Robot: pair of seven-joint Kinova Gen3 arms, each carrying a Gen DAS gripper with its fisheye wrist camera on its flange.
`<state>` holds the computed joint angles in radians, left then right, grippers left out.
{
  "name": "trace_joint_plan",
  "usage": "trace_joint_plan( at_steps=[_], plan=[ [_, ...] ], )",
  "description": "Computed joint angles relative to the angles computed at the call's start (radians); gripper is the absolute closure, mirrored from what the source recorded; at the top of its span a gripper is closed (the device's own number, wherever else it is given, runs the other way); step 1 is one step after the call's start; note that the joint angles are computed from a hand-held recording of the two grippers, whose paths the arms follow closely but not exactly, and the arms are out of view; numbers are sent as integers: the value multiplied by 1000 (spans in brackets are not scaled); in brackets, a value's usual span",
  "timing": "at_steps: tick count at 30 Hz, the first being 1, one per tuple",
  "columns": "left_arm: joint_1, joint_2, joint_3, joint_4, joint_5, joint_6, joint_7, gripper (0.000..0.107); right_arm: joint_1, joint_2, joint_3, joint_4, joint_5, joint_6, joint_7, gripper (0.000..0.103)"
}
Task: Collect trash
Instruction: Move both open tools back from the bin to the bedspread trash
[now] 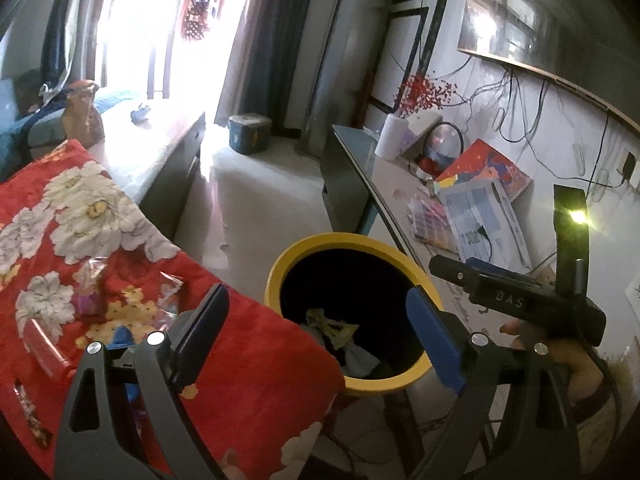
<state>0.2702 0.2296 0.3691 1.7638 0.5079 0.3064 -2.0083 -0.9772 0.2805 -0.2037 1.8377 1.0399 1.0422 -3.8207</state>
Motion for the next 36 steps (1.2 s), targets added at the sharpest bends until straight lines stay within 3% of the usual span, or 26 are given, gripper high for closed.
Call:
trace_joint_plan(
  at_steps=[10,25,36],
  plan=[
    [-59,-50,18,52,98,-24,-90,18,-30,8,-5,-44,31,43,13,25],
    [-55,-114,-56,111,145,-66,-105,11,-70,41,4,-120,65,47,67,24],
    [-97,-141,-80,142,247,-69,-180,11,-97,73,22,-175,81,15,100,24]
  ],
)
